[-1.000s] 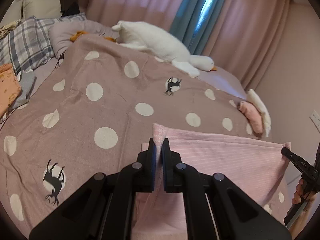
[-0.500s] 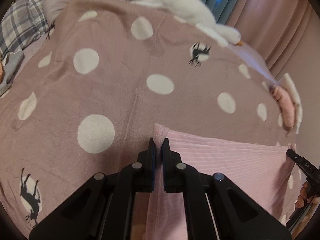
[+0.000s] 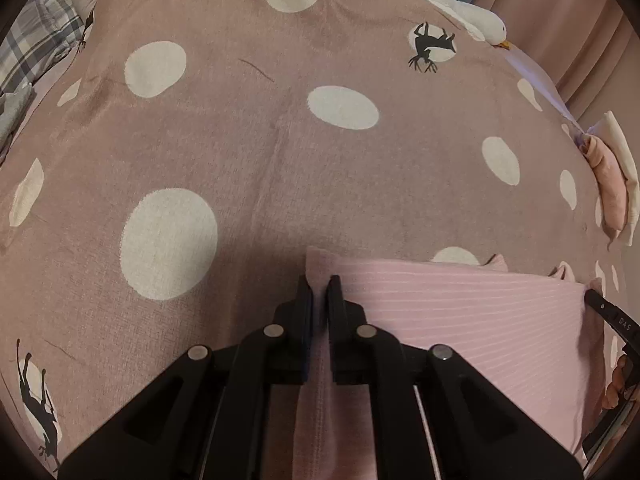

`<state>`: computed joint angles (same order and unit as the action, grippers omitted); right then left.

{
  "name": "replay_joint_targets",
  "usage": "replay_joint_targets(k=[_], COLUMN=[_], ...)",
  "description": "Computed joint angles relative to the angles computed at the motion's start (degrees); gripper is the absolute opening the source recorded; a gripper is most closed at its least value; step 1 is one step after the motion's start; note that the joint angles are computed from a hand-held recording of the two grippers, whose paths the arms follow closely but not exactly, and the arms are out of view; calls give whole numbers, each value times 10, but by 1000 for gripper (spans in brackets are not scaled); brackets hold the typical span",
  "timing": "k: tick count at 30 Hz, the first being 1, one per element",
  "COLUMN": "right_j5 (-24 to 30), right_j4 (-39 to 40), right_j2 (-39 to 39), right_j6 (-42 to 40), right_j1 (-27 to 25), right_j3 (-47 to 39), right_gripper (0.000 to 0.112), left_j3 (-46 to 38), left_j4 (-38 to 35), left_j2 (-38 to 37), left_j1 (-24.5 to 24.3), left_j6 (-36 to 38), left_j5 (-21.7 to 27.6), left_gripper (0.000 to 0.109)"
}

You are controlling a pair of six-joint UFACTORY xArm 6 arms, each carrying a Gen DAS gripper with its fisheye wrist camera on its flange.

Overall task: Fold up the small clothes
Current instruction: 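Lift the folded hem with both grippers and carry it toward the collar, then lay the hem down on the collar and open both grippers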

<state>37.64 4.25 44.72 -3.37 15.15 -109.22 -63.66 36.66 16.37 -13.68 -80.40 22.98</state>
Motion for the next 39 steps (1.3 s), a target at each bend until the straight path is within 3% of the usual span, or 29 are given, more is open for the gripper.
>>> replay_joint_targets(k=[9, 11, 13, 15, 18, 22, 29, 36, 39], right_j5=[-1, -5, -32, -61, -91, -122, -168, -186, -179], right_j4=[-60, -44, -35, -23, -6, 57, 116, 65, -3], right_j2=[-34, -57, -94, -130, -189, -266, -379, -412, -413], right_j6=[46, 35, 30, 20, 3, -38, -72, 8, 72], right_j1=[3, 0, -2, -5, -7, -11, -18, -28, -32], right_j3=[36, 57, 99, 142, 209, 296, 441, 523, 540], right_gripper=[8, 14, 40, 54, 56, 74, 75, 77, 77], left_j3=[31, 49, 64, 84, 122, 162, 203, 229, 221], left_j4=[-35, -18, 4, 35, 69, 96, 115, 96, 87], left_j2=[-36, -62, -91, -122, -175, -227, -259, -237, -220], left_j1=[-8, -15, -27, -39, -65, -106, -169, -186, -195], left_j6=[3, -18, -45, -78, -121, -182, -253, -302, -299], left_j5=[12, 18, 34, 45, 59, 81, 113, 76, 84], left_gripper=[15, 23, 38, 49, 68, 83, 84, 84, 83])
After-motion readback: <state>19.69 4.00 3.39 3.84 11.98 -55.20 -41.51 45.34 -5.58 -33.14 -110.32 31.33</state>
